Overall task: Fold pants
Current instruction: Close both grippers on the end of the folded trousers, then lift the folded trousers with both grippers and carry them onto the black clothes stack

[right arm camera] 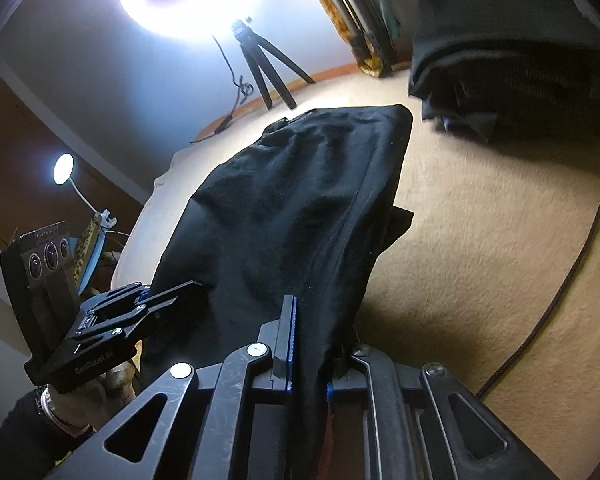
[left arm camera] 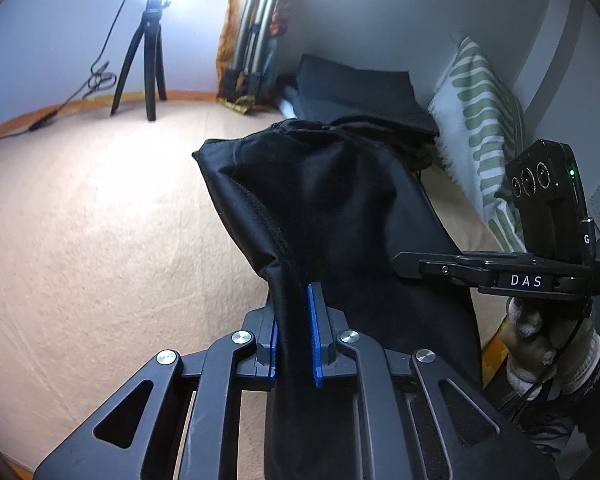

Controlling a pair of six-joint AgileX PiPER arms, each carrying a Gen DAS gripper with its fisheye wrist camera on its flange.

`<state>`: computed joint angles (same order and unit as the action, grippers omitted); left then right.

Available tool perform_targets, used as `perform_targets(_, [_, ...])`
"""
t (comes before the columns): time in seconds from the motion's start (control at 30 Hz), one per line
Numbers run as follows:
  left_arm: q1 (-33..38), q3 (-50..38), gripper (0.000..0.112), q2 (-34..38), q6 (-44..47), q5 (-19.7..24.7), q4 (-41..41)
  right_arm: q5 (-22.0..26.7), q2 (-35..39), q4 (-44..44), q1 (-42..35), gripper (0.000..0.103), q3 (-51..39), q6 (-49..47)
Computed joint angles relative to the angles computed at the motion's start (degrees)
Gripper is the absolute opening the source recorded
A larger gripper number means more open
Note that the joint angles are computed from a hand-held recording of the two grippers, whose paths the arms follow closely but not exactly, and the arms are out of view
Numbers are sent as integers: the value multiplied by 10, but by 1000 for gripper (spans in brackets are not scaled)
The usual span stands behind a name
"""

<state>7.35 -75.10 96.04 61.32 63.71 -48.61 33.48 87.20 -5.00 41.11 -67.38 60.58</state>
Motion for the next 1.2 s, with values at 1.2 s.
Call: perform_targets(1.2, [-182,-303,9,97,-134,-24,-28,206,-118,-166,-59,5,-107,8])
